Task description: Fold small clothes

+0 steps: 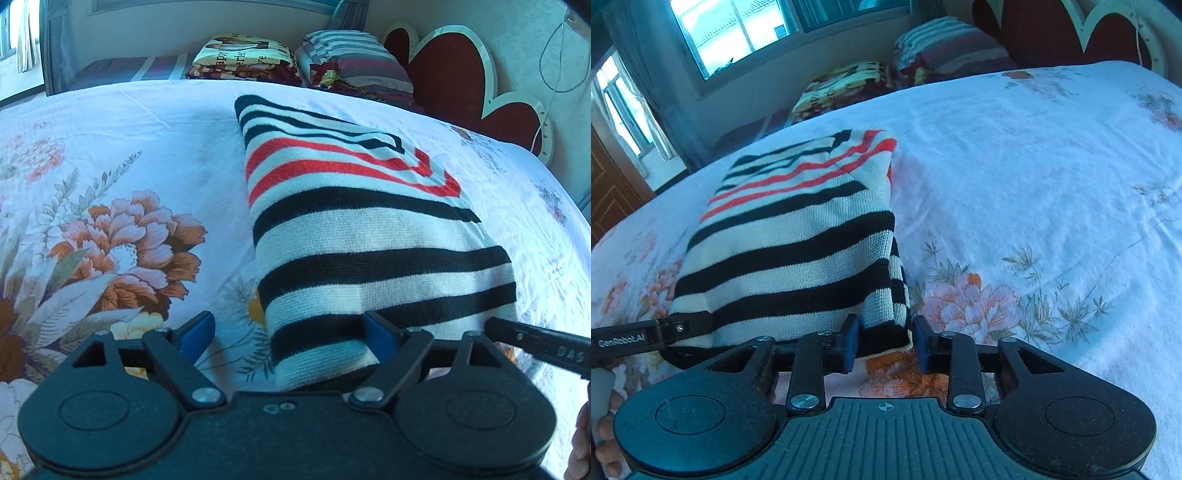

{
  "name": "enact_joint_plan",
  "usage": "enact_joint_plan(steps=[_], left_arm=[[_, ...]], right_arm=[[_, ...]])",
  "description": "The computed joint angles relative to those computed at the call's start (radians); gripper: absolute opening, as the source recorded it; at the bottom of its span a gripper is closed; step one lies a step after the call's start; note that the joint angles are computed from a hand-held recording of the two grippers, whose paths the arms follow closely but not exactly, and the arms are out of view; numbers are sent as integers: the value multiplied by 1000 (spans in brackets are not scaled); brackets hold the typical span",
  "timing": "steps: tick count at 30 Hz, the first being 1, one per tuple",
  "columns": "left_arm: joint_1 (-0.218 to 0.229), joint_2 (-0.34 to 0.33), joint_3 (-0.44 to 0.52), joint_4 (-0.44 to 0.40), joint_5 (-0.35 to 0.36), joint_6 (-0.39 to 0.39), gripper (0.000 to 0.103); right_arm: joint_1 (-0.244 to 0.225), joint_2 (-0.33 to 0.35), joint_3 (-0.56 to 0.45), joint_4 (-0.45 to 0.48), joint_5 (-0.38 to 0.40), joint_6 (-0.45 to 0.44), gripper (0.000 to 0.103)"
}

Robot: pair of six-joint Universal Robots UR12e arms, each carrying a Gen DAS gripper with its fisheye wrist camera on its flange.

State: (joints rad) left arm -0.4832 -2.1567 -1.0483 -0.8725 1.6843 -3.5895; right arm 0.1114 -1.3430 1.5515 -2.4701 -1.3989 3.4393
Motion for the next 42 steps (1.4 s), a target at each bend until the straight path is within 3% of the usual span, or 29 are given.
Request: enact_joint_plan(steps=[5,14,27,31,34,37,38,39,42], left_arm=[[-10,-4,21,1,48,16,84],[5,-40,98,-23,42,-35,85],[44,-81,131,-3,-125,-101,92],[64,-79,110,25,-217,-139,92],[77,-78,95,45,-280,-187,91],[80,-83,92,71,-321,-205,89],[78,-87,98,70,-321,-206,89],[75,-88,101,69,-313,-201,88],[78,-83,89,81,-320,-189,85]], right_arm=[[-18,11,-26,-28,45,-49,60],[-33,82,-116,-3,115,-57,62],[-50,169,-206,28,198,-92,64],[-62,184,-201,31,249,-82,77],[-78,191,-179,-24,306,-28,81],[-78,196,-181,-34,328,-29,80],[-81,197,-181,-38,343,-16,64],[-85,198,-178,-44,371,-8,54],[-94,196,-170,-53,409,16,49]])
